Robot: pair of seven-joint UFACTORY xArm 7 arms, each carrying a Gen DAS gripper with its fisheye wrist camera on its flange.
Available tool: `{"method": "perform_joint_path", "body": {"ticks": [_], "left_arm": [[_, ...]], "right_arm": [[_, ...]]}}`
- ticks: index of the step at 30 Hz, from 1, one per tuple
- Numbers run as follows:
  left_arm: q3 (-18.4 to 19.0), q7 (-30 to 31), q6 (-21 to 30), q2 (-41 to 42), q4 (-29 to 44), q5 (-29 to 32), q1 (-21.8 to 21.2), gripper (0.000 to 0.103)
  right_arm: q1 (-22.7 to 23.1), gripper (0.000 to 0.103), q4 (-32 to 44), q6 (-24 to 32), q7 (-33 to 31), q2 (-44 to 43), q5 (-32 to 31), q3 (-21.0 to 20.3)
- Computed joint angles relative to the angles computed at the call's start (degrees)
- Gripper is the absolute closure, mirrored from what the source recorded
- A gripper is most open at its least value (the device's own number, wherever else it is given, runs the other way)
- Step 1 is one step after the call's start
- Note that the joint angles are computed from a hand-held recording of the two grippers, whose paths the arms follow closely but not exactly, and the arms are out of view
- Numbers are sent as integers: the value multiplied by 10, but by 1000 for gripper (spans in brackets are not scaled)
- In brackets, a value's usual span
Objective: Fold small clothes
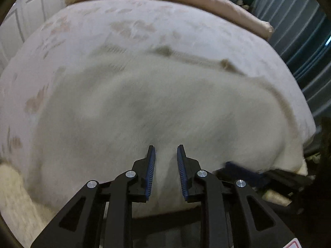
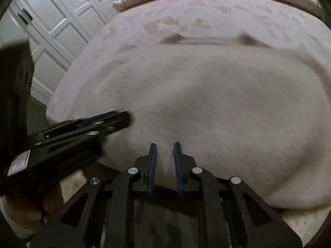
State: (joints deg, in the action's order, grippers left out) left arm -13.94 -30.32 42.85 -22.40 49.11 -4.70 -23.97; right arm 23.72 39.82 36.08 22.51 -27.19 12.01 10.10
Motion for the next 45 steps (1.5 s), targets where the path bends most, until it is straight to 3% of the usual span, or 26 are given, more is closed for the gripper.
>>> {"method": "perform_joint_path", "body": {"ticks": [5,7,8,9,12,14,17,20,27,34,40,45], "left_arm": [[3,-26,48,-62,-39,18,23,80],[8,-35,64,-84,-58,16,29,80],[12,-37,61,-97,-71,8,28,80],[15,-38,60,-106,-78,2,27,80],[-3,-43,72,-103,-73,23,34,80],[-19,-52,84,-94,-61,44,38,79],[-31,-64,93,-82,-51,67,39,77],[-30,-70,95,-76,-47,75,36,76],[-31,-87,96,-66,-43,85,33,74],[-29,-95,101,-66,-40,87,28,73],[-11,-94,81,-79,-39,54,21,72],[-14,-95,55,-44,0,70,43,64]], "right_arm": [[-100,86,-82,109,76,-149,-66,-23],[-148,91,-104,165,110,-201,-89,-34],[-158,100,-121,171,110,-230,-79,-59],[-162,100,-130,171,111,-247,-70,-70],[-179,93,-108,180,119,-245,-95,-37],[-164,90,-90,163,119,-228,-103,-11],[-136,85,-77,137,104,-178,-95,-3],[-128,84,-59,158,116,-108,-98,7],[-96,82,-31,120,120,-116,-86,2],[-96,74,5,144,137,-39,-183,67],[-76,74,40,100,120,-31,-157,27],[-74,74,111,51,111,64,-143,26]]}}
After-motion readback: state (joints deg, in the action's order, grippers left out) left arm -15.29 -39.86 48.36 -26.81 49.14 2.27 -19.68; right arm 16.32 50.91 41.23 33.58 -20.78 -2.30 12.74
